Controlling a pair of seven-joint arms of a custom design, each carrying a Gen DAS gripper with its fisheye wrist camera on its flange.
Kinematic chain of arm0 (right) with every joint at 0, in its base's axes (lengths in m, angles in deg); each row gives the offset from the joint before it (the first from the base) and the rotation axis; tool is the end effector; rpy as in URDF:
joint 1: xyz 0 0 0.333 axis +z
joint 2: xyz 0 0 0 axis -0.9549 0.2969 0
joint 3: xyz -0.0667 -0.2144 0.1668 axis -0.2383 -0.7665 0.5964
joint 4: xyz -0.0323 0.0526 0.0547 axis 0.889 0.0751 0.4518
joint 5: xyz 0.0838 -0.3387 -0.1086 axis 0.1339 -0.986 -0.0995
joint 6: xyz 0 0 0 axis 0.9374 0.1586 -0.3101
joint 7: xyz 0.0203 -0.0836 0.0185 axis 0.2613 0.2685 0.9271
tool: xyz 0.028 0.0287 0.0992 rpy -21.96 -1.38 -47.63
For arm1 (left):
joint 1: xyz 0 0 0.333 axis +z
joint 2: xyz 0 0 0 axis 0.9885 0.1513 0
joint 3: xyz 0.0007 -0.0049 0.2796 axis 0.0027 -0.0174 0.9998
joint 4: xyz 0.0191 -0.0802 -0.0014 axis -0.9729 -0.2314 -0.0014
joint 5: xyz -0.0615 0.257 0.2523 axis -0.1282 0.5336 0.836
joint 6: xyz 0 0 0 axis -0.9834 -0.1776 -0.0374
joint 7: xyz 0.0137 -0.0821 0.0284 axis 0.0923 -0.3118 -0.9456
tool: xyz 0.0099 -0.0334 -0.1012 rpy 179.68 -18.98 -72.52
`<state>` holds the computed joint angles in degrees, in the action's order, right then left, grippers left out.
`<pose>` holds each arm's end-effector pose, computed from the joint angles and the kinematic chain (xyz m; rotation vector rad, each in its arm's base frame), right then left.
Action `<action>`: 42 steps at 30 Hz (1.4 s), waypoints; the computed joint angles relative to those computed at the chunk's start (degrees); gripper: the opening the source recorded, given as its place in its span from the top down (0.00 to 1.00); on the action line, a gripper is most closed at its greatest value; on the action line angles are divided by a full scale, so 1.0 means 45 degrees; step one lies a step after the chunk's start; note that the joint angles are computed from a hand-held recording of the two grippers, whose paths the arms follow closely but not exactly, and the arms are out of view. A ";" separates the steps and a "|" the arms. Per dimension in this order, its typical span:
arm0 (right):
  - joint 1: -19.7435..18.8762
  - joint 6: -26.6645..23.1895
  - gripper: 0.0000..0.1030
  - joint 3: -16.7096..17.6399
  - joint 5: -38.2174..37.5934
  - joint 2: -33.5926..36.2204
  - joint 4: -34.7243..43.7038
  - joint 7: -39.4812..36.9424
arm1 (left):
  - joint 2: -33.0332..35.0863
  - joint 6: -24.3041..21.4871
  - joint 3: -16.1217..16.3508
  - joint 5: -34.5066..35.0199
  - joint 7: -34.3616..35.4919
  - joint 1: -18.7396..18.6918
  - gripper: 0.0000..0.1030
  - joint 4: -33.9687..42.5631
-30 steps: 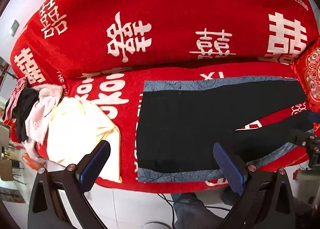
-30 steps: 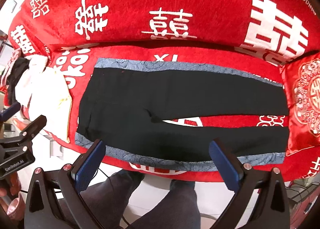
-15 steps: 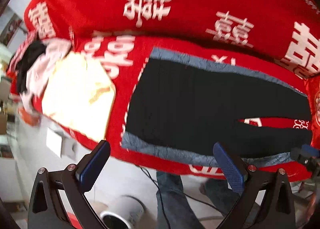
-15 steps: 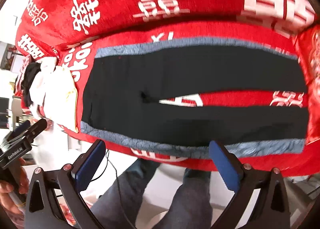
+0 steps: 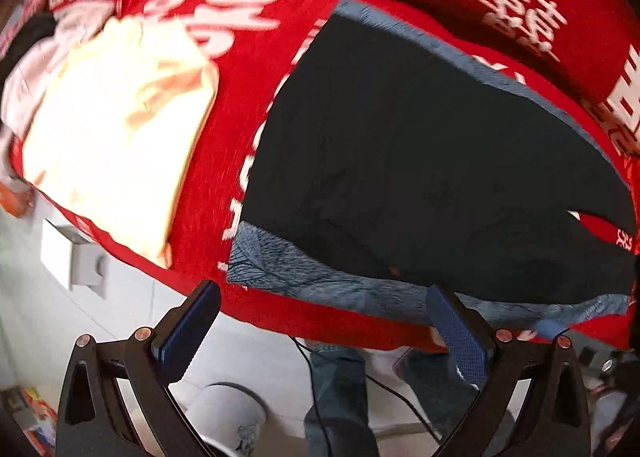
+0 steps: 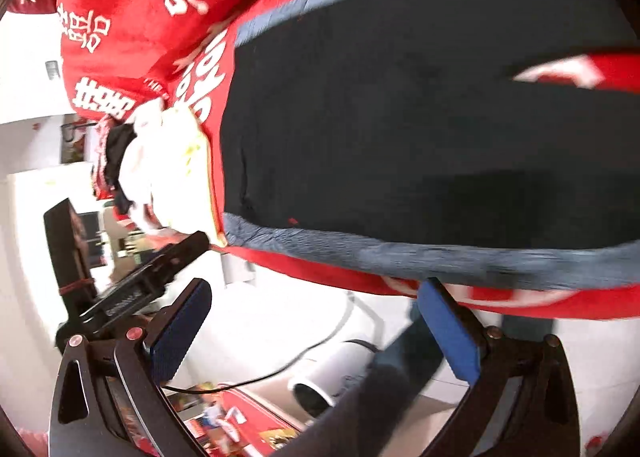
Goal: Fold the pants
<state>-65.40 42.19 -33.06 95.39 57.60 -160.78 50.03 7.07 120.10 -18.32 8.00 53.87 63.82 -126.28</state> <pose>0.5367 0.1294 0.4287 -1.7002 1.8366 0.7823 0.5062 -0.2900 0.5217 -2.3952 1.9451 -0.1498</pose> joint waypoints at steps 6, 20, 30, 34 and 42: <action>0.0284 0.1257 0.10 0.0467 0.3131 0.0543 -0.1808 -0.1376 | -0.1685 0.3409 0.0254 -0.2273 0.1058 0.0780 0.17 -0.3693; 0.0129 0.2218 0.77 0.0500 0.7591 0.0499 -0.2502 -0.3215 | -0.2084 0.6291 0.0248 -0.7111 0.2665 0.0880 0.17 -0.5760; -0.0247 0.1193 0.51 -0.0173 0.4499 -0.0356 -0.2734 -0.2901 | -0.0436 0.7779 0.0021 -0.6845 0.1861 0.0905 0.62 -0.4612; -0.0701 0.2679 0.48 -0.0801 0.4085 -0.1743 -0.4640 -0.2245 | -0.0349 0.7391 -0.0086 -0.6427 0.2106 0.0902 0.62 -0.4326; -0.1233 0.3054 0.47 -0.1828 0.7474 -0.2519 -0.6763 -0.3722 | 0.0097 0.6894 -0.0105 -0.5894 0.1910 0.0908 0.62 -0.3788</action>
